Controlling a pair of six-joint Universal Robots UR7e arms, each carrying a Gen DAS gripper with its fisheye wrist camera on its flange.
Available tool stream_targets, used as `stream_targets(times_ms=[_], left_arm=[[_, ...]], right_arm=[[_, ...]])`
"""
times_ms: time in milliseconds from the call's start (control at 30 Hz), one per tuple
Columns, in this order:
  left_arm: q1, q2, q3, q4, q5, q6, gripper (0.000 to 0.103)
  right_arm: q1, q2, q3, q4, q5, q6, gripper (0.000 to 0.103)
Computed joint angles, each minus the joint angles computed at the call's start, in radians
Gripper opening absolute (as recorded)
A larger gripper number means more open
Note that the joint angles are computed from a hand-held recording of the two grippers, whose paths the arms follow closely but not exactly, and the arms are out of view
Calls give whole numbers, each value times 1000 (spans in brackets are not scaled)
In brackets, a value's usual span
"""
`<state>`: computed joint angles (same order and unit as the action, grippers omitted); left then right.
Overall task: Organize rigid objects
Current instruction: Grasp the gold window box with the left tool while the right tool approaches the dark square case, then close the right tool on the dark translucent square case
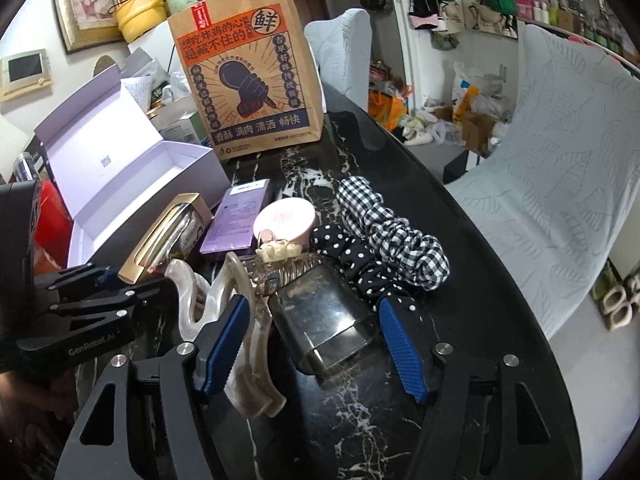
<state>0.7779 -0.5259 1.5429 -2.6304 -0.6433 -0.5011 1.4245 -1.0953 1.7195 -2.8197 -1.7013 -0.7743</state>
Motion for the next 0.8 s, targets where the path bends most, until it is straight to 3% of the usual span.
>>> stream_targets(times_ms=[67,200,467,733,800], left_arm=[[-2,-8,11,-2,-13,-9,38],[-14,-28,41,14,-23,-44,38],[-59,-79,133,61,-48,-155,38],[-99,-113,225,8,-76,-188,38],[-108,-111,236,-1,-63,-177,38]], right_arm=[[-1,-2,4,-8,-5,-2,53],[-2,-7,16,-20,-2,-16,52],[-12,-52,78,-44,18,-33,37],[-25,-97,146,-55,27,-30,36],[-23,-100,163,-85,21,-25,45]])
